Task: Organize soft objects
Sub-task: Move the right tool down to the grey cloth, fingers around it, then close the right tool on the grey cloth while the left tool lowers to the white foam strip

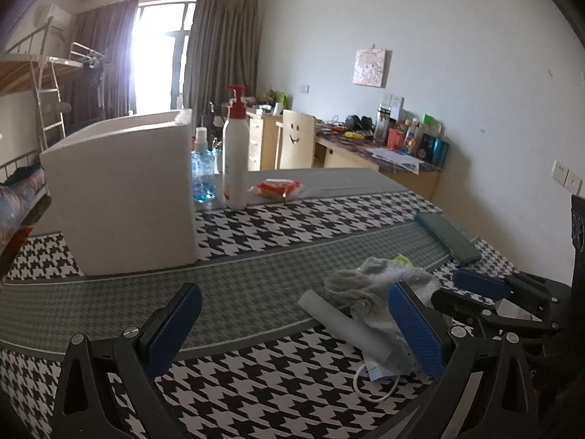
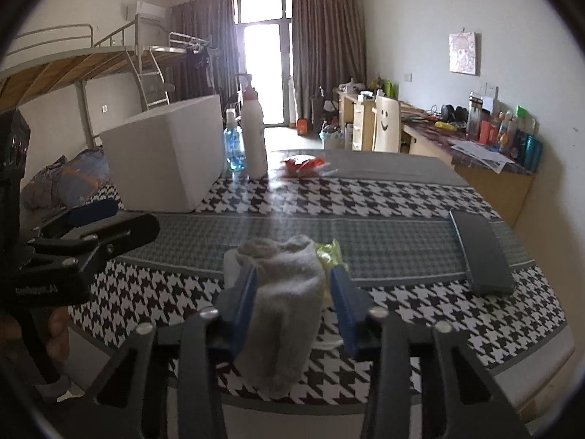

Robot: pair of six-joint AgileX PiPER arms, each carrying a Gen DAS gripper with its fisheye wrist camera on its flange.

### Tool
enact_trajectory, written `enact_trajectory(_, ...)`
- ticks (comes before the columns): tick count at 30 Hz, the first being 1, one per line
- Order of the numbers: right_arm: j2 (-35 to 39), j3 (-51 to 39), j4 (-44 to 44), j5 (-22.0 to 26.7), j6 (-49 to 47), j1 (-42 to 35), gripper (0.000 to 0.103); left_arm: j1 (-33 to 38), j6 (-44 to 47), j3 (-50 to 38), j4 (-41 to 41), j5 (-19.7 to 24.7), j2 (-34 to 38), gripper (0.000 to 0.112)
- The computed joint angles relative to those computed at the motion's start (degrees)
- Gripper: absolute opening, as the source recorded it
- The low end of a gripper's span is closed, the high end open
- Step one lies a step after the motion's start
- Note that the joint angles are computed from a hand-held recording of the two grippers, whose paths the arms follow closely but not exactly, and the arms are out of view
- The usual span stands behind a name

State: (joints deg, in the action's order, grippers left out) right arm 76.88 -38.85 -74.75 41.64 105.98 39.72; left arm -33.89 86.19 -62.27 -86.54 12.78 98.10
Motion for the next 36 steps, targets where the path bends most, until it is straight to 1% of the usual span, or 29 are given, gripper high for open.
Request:
enact_trajectory(2, 0.45, -0.15, 0.84, -0.12, -0.7, 0.27, 0.045, -0.08, 0.08, 0.19, 0.08, 0.48, 0.14, 0.102)
enact_trajectory(6, 1.07, 0.41, 1.99, -0.65, -0.73, 0.35, 0.045, -0.99, -3.3, -0.19, 3.71, 0.26, 0.65, 0.102)
enact_trajectory(10, 0.98, 1.56, 1.57, -3.08, 0.33, -0.84, 0.045, -1.5, -7.68, -0.87, 8.19, 0.25, 1.32, 0.102)
enact_trajectory(12, 0.66, 2.22, 1.54, -5.77, 0.18, -2.13, 0.045, -1.66, -8.93, -1.08, 9.58, 0.49, 1.61, 0.102)
enact_trajectory(13, 0.69, 2.33, 1.62, -6.0, 0.31, -2.33, 0.043, -1.91, -10.53, -1.36, 11.1, 0.35, 1.84, 0.102)
enact_trajectory(14, 0.66, 2.58, 1.68, -6.36, 0.46, -2.64, 0.029, -2.09, -12.15, -1.57, 12.75, 0.3, 2.04, 0.102)
enact_trajectory(15, 0.41, 2.96, 1.79, -7.45, 0.33, -3.34, 0.018, -2.27, -13.78, -1.81, 14.44, 0.35, 2.28, 0.102)
enact_trajectory(16, 0.31, 3.17, 1.61, -7.87, 0.78, -3.58, 0.017, -2.36, -15.16, -2.13, 15.88, 0.38, 2.61, 0.102)
enact_trajectory(17, -0.15, 3.62, 1.37, -8.06, 1.31, -3.6, 0.012, -2.41, -16.65, -2.37, 17.43, 0.49, 2.77, 0.102)
enact_trajectory(22, -6.56, 6.63, -1.61, -7.6, 5.86, -2.26, 0.011, -3.36, -22.93, -3.9, 23.76, 0.79, 4.03, 0.102)
enact_trajectory(23, -7.49, 6.85, -1.93, -6.8, 6.3, -1.77, 0.011, -3.51, -23.95, -4.14, 24.85, 0.83, 4.21, 0.102)
enact_trajectory(27, -10.57, 7.45, -3.18, -2.84, 8.8, -0.09, 0.011, -4.52, -33.49, -6.17, 34.65, 1.63, 5.83, 0.102)
enact_trajectory(32, -11.37, 8.13, -3.0, -2.01, 9.17, -2.01, 0.011, -5.6, -45.63, -9.32, 46.44, 2.75, 8.2, 0.101)
enact_trajectory(33, -11.23, 8.19, -2.73, -2.37, 8.74, -2.67, 0.011, -5.69, -46.75, -9.79, 47.46, 3.0, 8.49, 0.099)
enact_trajectory(35, -11.14, 8.47, -1.95, -1.63, 8.16, -3.23, 0.011, -5.94, -50.35, -10.95, 50.5, 3.4, 9.35, 0.095)
enact_trajectory(36, -10.93, 8.57, -1.58, -1.06, 7.62, -3.38, 0.012, -6.16, -53.33, -11.84, 53.25, 3.69, 10.03, 0.094)
